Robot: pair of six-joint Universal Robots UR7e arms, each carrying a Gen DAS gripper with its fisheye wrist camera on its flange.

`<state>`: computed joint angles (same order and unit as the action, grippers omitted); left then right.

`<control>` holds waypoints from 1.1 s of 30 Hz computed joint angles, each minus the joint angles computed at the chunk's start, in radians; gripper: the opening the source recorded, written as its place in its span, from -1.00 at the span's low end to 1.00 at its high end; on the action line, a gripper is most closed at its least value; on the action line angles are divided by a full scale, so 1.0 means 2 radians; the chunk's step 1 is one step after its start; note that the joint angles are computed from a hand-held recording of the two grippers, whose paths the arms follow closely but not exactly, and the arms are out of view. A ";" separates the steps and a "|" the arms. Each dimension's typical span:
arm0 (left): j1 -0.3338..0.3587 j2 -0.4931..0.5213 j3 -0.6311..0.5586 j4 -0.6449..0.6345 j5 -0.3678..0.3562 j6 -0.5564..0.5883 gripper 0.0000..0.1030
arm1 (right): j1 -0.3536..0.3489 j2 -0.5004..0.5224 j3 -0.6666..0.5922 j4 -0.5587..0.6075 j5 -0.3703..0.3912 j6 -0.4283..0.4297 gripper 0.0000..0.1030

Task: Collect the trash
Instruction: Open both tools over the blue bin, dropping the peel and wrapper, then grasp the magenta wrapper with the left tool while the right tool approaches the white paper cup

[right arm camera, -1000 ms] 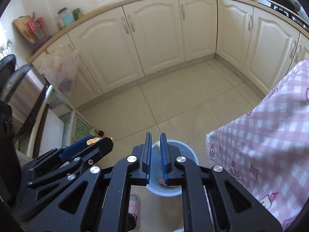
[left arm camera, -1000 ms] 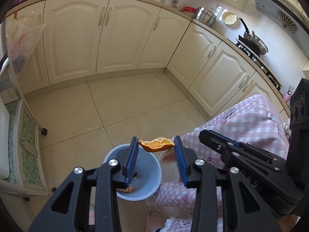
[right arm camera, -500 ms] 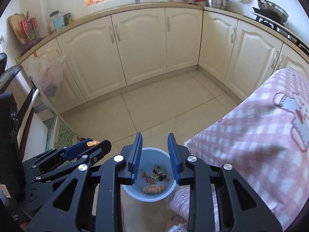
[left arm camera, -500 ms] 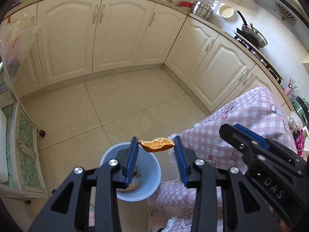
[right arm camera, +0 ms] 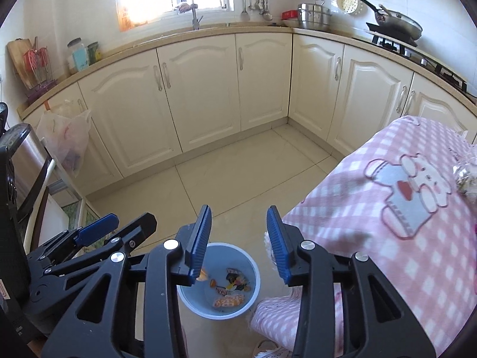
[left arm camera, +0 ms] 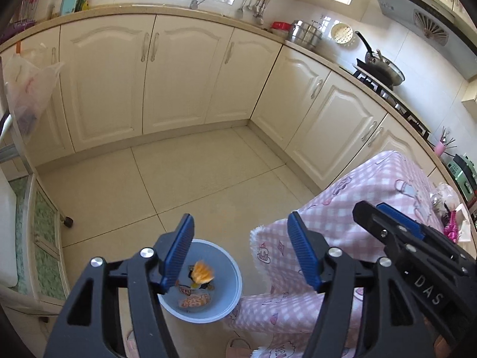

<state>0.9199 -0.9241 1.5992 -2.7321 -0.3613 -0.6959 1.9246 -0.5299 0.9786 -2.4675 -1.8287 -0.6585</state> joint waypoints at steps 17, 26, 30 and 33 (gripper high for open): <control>-0.062 0.076 -0.098 -0.036 -0.016 0.112 0.28 | -0.025 -0.096 0.050 -0.056 0.009 0.002 -0.12; -0.069 0.190 -0.263 0.028 -0.092 0.166 0.31 | -0.067 -0.128 0.025 -0.085 -0.019 0.004 0.03; -0.064 0.240 -0.347 0.083 -0.124 0.170 0.31 | -0.086 -0.124 -0.009 -0.075 -0.030 0.017 0.09; -0.058 0.275 -0.406 0.114 -0.151 0.163 0.31 | -0.097 -0.119 -0.030 -0.062 -0.030 0.029 0.11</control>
<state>0.8044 -0.3736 0.7872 -2.5035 -0.6639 -0.3693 1.7307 -0.7670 0.9181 -2.5913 -1.8895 -0.6011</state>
